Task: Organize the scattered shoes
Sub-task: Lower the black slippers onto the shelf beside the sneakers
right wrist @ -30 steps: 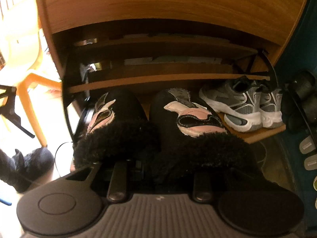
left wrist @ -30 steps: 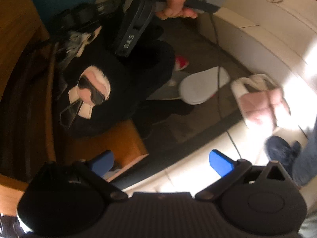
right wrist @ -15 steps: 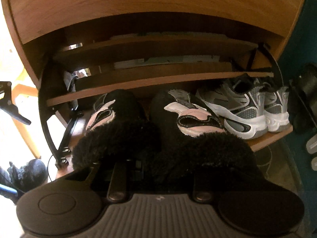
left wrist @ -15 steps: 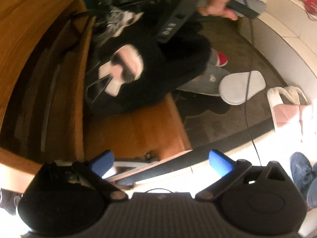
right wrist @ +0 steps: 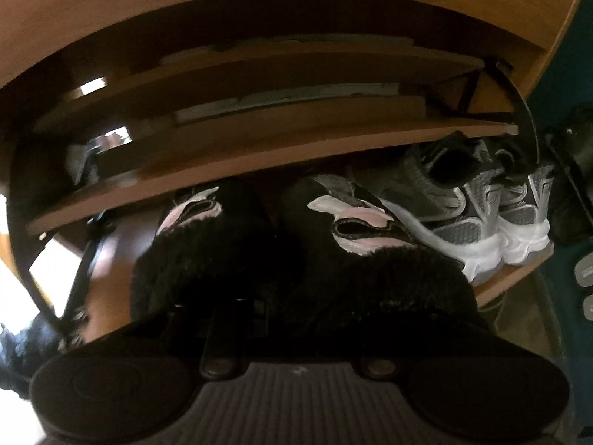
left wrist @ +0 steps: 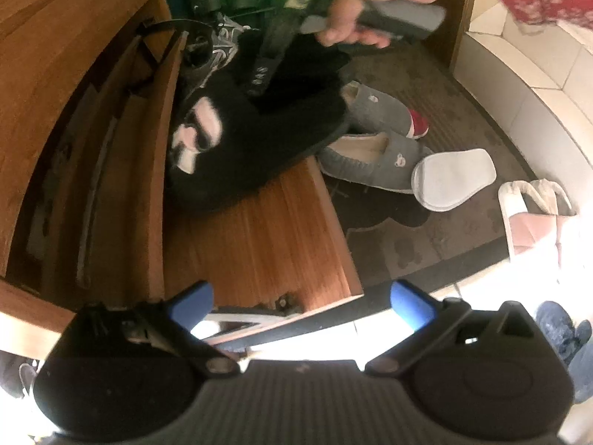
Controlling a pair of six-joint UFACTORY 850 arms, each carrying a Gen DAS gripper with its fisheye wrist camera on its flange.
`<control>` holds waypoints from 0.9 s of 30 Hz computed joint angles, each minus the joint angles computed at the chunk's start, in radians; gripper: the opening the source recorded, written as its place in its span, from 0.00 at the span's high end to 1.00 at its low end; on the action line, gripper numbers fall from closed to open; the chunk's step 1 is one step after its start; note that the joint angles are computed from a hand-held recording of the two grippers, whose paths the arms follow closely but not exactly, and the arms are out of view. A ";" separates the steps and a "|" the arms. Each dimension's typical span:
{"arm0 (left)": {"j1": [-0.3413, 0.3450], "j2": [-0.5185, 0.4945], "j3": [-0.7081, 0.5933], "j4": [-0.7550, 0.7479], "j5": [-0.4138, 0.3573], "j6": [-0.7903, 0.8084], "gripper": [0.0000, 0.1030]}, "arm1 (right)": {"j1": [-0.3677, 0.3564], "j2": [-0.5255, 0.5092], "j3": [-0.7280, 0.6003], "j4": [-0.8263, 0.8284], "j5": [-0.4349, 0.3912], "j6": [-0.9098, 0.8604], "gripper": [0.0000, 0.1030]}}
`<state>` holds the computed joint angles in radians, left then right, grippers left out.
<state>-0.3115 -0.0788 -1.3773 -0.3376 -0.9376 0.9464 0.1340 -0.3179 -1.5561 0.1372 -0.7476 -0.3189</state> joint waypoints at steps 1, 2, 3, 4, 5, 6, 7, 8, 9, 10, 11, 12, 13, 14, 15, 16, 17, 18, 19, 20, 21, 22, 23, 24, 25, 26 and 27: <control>-0.001 -0.001 -0.001 0.000 -0.001 0.001 0.00 | 0.001 -0.017 -0.015 -0.003 0.000 0.005 0.74; -0.001 -0.001 -0.002 -0.005 -0.002 0.008 0.00 | 0.003 -0.029 -0.026 -0.005 -0.002 0.009 0.73; -0.002 -0.001 -0.003 -0.010 -0.003 0.016 0.00 | 0.008 -0.041 -0.035 -0.017 -0.002 0.012 0.73; -0.002 -0.002 -0.005 -0.012 -0.006 0.018 0.00 | 0.016 -0.052 -0.041 -0.035 0.010 0.012 0.72; -0.002 -0.004 -0.007 -0.014 -0.010 0.021 0.00 | 0.021 -0.058 -0.042 -0.045 0.021 0.014 0.71; -0.002 -0.005 -0.008 -0.018 -0.011 0.023 0.00 | 0.025 -0.064 -0.043 -0.055 0.031 0.029 0.70; -0.001 -0.005 -0.010 -0.018 -0.012 0.024 0.00 | 0.028 -0.068 -0.041 -0.056 0.042 0.041 0.68; -0.001 -0.006 -0.010 -0.017 -0.010 0.019 0.00 | 0.029 -0.070 -0.036 -0.051 0.053 0.049 0.62; 0.000 -0.006 -0.010 -0.016 -0.010 0.017 0.00 | 0.031 -0.073 -0.032 -0.045 0.064 0.057 0.61; 0.000 -0.006 -0.010 -0.015 -0.010 0.015 0.00 | 0.035 -0.072 -0.026 -0.039 0.068 0.049 0.61; 0.002 -0.006 -0.010 -0.013 -0.013 0.014 0.00 | 0.039 -0.067 -0.019 -0.036 0.069 0.035 0.56; 0.003 -0.006 -0.009 -0.012 -0.015 0.014 0.00 | 0.042 -0.061 -0.012 -0.038 0.072 0.030 0.52; 0.004 -0.006 -0.009 -0.010 -0.016 0.014 0.00 | 0.044 -0.044 0.005 -0.043 0.085 0.024 0.51; 0.004 -0.005 -0.007 -0.004 -0.015 0.011 0.00 | 0.044 -0.032 0.016 -0.046 0.094 0.020 0.45; 0.004 -0.003 -0.006 -0.001 -0.014 0.008 0.00 | 0.043 -0.005 0.041 -0.057 0.116 0.023 0.34; 0.004 -0.003 -0.006 -0.003 -0.015 0.007 0.00 | 0.042 0.020 0.062 -0.076 0.134 0.034 0.31; 0.004 -0.002 -0.006 -0.004 -0.015 0.007 0.00 | 0.041 0.035 0.073 -0.088 0.142 0.046 0.30; 0.003 0.000 -0.005 -0.005 -0.014 0.007 0.00 | 0.036 0.060 0.092 -0.081 0.152 0.048 0.30; 0.004 0.001 -0.005 -0.007 -0.015 0.009 0.00 | 0.029 0.095 0.122 -0.074 0.171 0.055 0.30; 0.003 0.004 -0.003 -0.009 -0.014 0.014 0.00 | 0.027 0.119 0.143 -0.084 0.185 0.073 0.30; 0.003 0.007 0.000 -0.012 -0.013 0.019 0.00 | 0.028 0.151 0.172 -0.122 0.204 0.120 0.30; 0.002 0.010 0.003 -0.010 -0.010 0.019 0.00 | 0.026 0.191 0.209 -0.145 0.222 0.171 0.30; 0.002 0.012 0.005 -0.007 -0.006 0.018 0.00 | 0.021 0.216 0.231 -0.141 0.232 0.190 0.31; 0.002 0.014 0.008 -0.004 -0.004 0.015 0.00 | 0.015 0.248 0.264 -0.126 0.252 0.202 0.32; 0.002 0.015 0.008 -0.002 -0.004 0.012 0.00 | 0.008 0.288 0.306 -0.109 0.280 0.217 0.32; 0.001 0.017 0.010 0.001 -0.004 0.005 0.00 | 0.004 0.310 0.330 -0.107 0.296 0.234 0.33; 0.001 0.019 0.012 0.003 -0.004 0.003 0.00 | 0.001 0.329 0.352 -0.122 0.305 0.269 0.36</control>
<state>-0.3110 -0.0598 -1.3655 -0.3345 -0.9415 0.9491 0.1347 0.0116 -1.2040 0.0153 -0.4421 -0.0499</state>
